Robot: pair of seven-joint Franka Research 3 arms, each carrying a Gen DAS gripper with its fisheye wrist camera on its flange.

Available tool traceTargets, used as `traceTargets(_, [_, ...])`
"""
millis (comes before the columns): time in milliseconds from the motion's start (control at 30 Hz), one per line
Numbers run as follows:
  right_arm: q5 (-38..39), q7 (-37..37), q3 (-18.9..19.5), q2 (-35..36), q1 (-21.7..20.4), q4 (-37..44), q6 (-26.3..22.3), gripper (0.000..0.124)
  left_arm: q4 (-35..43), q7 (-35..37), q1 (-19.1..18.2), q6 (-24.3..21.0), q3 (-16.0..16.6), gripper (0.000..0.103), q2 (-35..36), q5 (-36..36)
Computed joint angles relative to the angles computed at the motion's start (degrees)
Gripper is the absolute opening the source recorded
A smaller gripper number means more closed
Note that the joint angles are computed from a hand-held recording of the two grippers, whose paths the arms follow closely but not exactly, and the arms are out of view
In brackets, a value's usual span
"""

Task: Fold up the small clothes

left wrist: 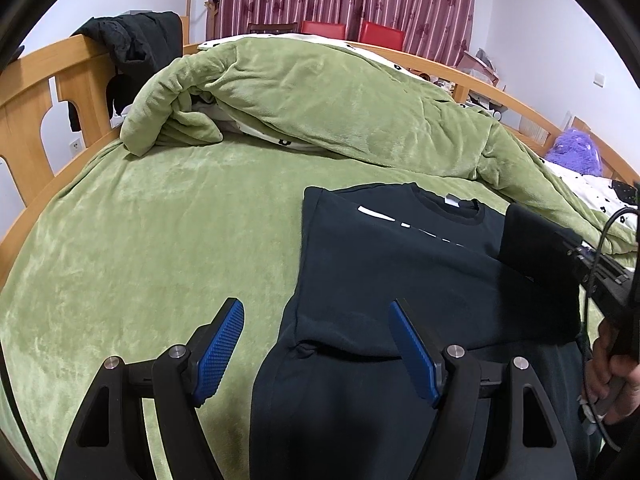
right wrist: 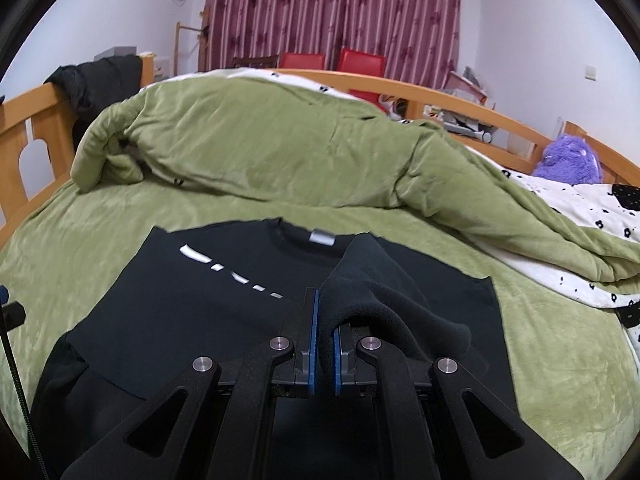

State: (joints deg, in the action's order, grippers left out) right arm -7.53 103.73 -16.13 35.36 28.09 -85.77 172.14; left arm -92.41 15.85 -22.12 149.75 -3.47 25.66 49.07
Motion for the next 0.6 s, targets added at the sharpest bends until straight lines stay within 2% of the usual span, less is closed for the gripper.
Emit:
traceTargets(100, [0.6,-1.8,2.2,0.7,-1.1,0.8,-1.2,0.008,-0.4,0.2,0.0,0.0,0.0,0.073,-0.2,0.0])
traceTargets(300, [0.5,-4.8,4.2,1.5,-1.4,0.9,-3.1,0.011,-1.1,0.4,0.0,0.2,-0.1,0.073,-0.4,0.4])
traceTargets(433, [2.9,-10.3,9.7,1.9,-4.6,1.5,-6.1,0.029,-0.7,1.3,0.1,0.3,-0.3,0.073,0.2,-0.1])
traceTargets(600, [5.3,-14.6,12.3,1.8,-5.7,1.3,-8.4,0.046,-0.2,2.1,0.0,0.5,-0.1,0.073,0.8,-0.4])
